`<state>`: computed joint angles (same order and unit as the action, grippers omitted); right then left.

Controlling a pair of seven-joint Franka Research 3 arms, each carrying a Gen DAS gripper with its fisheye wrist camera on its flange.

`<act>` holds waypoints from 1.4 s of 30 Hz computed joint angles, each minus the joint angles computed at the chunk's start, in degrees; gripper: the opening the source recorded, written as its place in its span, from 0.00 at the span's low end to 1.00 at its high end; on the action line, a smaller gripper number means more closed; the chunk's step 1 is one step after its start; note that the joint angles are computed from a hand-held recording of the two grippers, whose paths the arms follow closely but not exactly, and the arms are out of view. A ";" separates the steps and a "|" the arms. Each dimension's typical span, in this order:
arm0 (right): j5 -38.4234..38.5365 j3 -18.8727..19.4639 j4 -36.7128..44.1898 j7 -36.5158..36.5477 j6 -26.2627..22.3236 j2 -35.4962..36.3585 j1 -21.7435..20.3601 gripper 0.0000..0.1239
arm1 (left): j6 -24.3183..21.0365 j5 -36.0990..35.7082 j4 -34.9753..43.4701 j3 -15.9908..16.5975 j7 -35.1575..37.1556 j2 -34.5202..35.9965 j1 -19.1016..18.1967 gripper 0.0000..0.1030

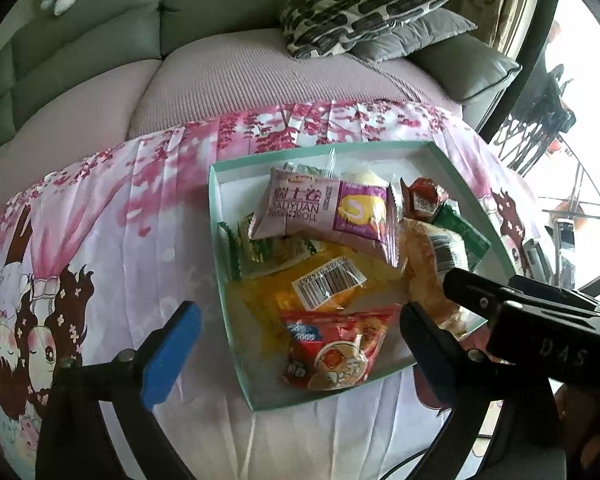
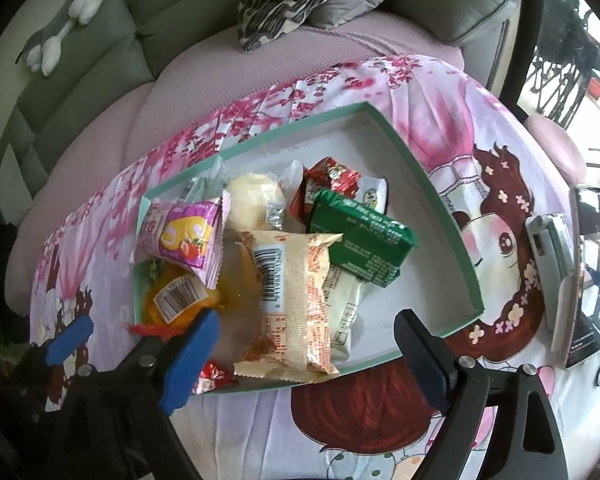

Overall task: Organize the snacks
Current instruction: 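Withdraw both open tools away from the filled tray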

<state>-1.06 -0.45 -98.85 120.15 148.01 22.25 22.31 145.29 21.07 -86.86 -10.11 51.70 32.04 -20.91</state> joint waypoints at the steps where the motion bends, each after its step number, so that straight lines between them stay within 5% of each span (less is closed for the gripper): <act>1: 0.00 -0.09 -0.22 0.18 0.14 -0.24 0.00 0.74 | 0.34 0.12 -0.39 0.17 -0.43 -0.39 -0.04 0.97; 13: -2.14 0.36 -4.29 0.84 1.08 -3.67 0.63 0.74 | 2.84 3.05 -9.09 2.10 -9.78 -6.72 0.85 0.97; 15: -3.17 0.35 -5.71 1.22 1.56 -4.64 1.14 0.80 | 3.38 3.18 -11.77 2.03 -11.72 -8.31 1.52 0.97; 24: -15.17 0.19 -11.67 9.24 0.98 -10.82 4.46 0.83 | 6.17 6.17 -21.28 1.30 -17.81 -15.80 3.01 0.97; 42: -23.33 4.89 -17.23 14.91 1.89 -16.33 5.04 0.83 | 3.15 10.14 -30.36 -1.55 -22.60 -25.42 4.68 0.97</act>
<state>-24.39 4.44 -116.08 135.06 149.89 5.92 27.36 148.44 31.21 -117.21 -11.67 29.11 6.62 -16.23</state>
